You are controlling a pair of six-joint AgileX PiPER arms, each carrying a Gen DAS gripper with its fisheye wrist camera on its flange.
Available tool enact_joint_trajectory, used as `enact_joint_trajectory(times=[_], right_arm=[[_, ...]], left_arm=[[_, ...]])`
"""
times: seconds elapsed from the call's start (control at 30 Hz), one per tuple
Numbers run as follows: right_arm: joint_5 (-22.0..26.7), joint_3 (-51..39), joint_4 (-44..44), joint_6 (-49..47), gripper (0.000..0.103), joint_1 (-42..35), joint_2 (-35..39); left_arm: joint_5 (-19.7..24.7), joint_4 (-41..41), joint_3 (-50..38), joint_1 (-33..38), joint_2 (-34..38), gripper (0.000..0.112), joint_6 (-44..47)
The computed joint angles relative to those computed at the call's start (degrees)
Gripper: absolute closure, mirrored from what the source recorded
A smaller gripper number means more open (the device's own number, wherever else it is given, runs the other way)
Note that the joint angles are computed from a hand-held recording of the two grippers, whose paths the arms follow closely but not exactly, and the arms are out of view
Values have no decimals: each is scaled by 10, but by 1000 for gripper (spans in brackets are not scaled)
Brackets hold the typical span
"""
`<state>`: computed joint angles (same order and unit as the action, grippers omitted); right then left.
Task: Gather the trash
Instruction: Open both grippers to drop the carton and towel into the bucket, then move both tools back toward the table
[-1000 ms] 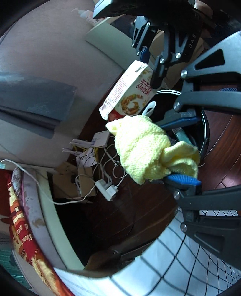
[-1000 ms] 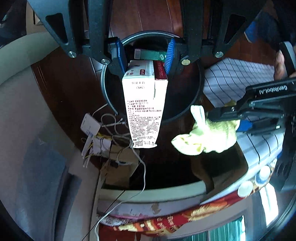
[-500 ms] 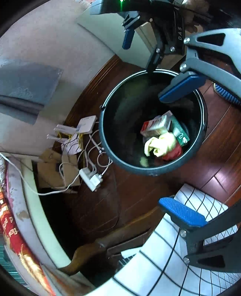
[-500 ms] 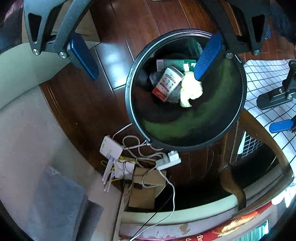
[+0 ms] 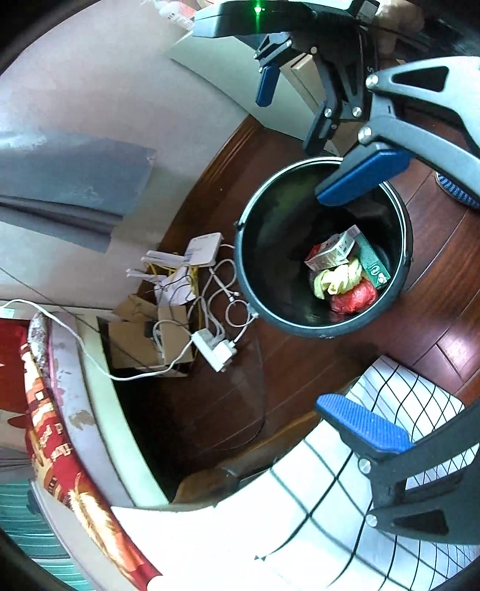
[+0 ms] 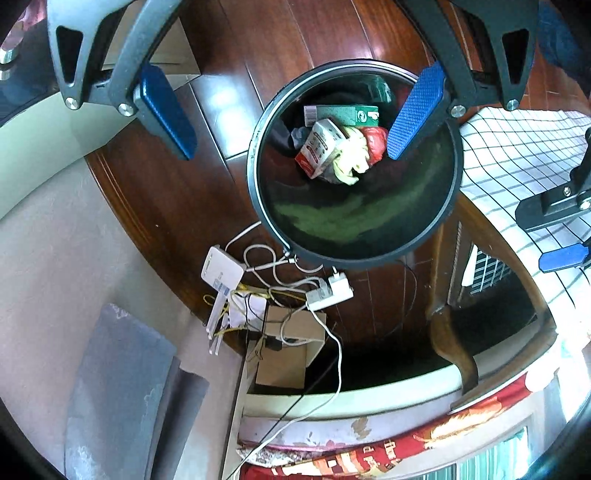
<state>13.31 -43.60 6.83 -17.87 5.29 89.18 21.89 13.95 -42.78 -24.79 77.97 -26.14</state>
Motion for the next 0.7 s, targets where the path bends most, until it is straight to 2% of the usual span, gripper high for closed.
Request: enact_joint_trajectory(times=[0.13, 0.43, 0.7], right_arm=[[11, -2, 9, 4, 0, 10, -32], [26, -7, -67, 111, 0, 66, -89], [28, -10, -116, 174, 0, 105, -107]], left_arm=[[20, 13, 1, 2, -38, 10, -10], [50, 39, 6, 23, -102, 10, -24], [63, 31, 25, 46, -149, 10, -12]])
